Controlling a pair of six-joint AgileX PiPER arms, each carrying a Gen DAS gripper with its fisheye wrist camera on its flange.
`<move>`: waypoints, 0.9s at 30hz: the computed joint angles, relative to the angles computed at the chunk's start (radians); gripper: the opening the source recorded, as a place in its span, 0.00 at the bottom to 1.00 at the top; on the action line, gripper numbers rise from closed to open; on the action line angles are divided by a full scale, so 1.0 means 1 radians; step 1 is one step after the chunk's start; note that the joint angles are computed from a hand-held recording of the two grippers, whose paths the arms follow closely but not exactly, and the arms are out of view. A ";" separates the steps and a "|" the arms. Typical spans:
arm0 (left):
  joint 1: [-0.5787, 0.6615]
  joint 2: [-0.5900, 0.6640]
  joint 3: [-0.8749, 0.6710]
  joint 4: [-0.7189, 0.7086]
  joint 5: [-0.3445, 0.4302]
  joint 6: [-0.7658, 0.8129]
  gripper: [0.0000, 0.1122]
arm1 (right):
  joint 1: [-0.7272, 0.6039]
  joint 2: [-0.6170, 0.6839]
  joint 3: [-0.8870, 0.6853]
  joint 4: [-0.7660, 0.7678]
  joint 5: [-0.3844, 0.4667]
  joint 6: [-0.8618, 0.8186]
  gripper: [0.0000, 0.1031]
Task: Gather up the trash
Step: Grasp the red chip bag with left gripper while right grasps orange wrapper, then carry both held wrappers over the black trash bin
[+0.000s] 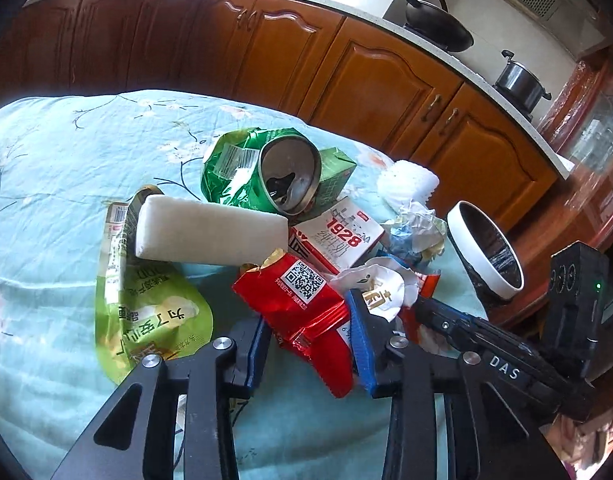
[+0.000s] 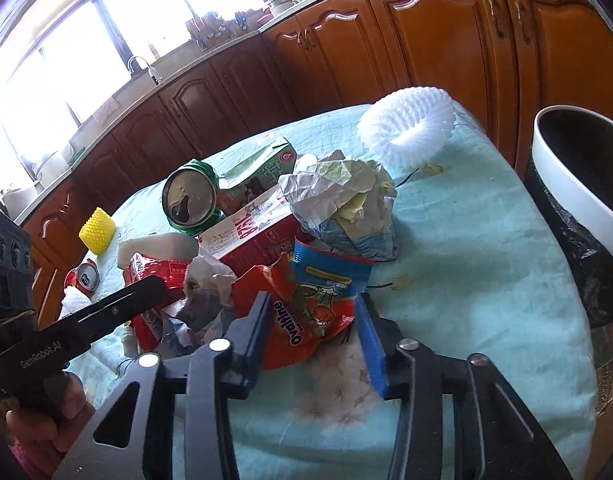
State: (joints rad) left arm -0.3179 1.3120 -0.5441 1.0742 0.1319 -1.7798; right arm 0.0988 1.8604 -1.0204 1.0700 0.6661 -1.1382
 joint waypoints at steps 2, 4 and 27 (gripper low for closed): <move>-0.019 -0.015 0.002 0.062 0.026 -0.045 0.28 | -0.005 -0.014 0.013 0.013 -0.001 -0.021 0.07; -0.057 -0.043 0.013 0.123 0.071 -0.108 0.27 | -0.018 -0.039 0.035 0.033 0.008 -0.051 0.05; -0.361 -0.022 -0.092 0.248 0.229 -0.176 0.25 | -0.322 -0.189 0.101 0.012 0.128 -0.100 0.03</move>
State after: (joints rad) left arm -0.6790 1.2903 -0.6364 1.3218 0.3610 -1.9554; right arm -0.2232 1.6718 -0.9194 1.0818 0.7940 -1.2379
